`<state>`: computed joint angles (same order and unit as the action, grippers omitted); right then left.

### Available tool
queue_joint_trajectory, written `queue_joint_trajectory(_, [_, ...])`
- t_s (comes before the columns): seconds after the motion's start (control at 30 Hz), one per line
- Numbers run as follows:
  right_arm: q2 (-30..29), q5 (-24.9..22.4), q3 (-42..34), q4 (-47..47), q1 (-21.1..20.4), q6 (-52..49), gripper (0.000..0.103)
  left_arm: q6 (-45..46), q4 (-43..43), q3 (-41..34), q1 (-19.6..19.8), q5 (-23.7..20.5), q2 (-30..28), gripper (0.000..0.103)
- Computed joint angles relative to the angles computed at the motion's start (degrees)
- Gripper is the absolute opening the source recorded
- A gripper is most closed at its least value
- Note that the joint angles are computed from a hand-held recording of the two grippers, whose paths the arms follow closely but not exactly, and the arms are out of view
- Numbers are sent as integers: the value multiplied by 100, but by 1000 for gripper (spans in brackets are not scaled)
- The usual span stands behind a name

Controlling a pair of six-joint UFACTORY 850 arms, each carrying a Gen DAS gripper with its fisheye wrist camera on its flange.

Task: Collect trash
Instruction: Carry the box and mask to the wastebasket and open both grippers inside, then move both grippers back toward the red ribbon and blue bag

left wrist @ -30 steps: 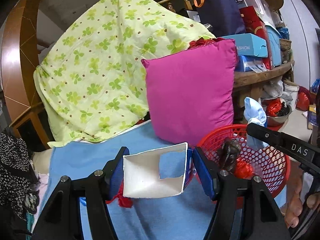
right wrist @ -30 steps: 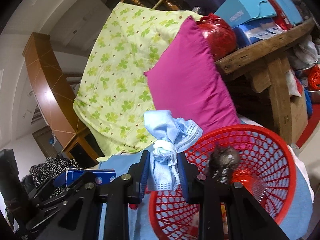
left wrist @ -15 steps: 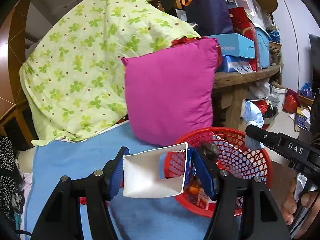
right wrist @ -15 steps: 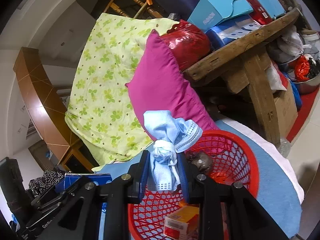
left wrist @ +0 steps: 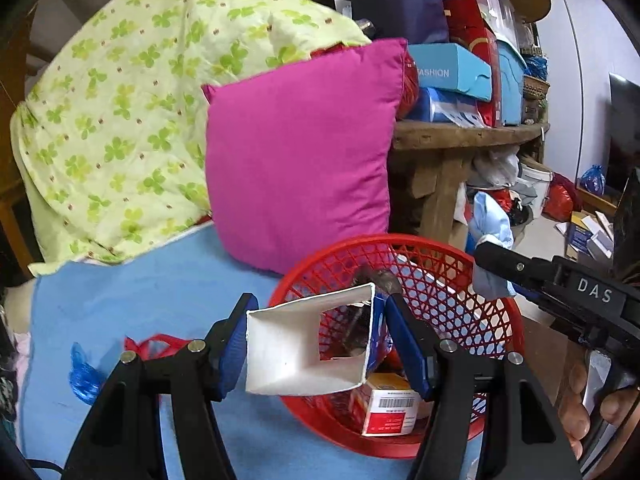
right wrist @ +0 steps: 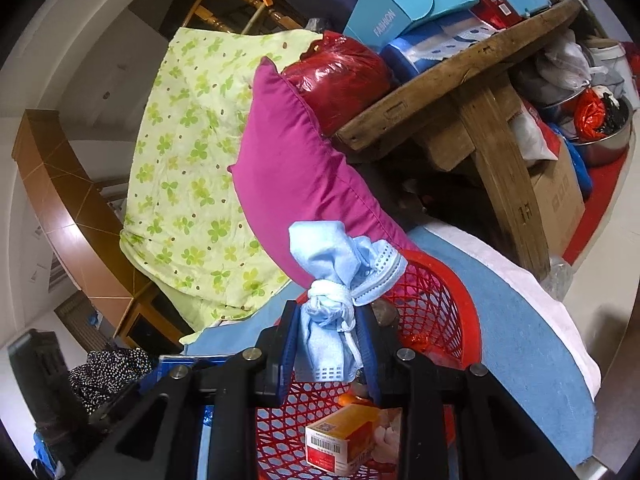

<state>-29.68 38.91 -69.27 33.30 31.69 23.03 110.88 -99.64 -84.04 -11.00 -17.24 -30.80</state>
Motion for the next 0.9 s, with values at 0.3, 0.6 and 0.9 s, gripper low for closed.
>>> queue_joint_trajectory(0.3, [-103,-311,-185,196,-37,-59,36,-253,296,-10,12,-107,-111,74])
queue_joint_trajectory(0.6, [-127,105,-243,515,106,-349,68,544,-415,264,240,-4,13,77])
queue_joint_trajectory(0.9, [-345,387,-699,679,358,-932,68,1238,-1152,407,620,433,-8,78])
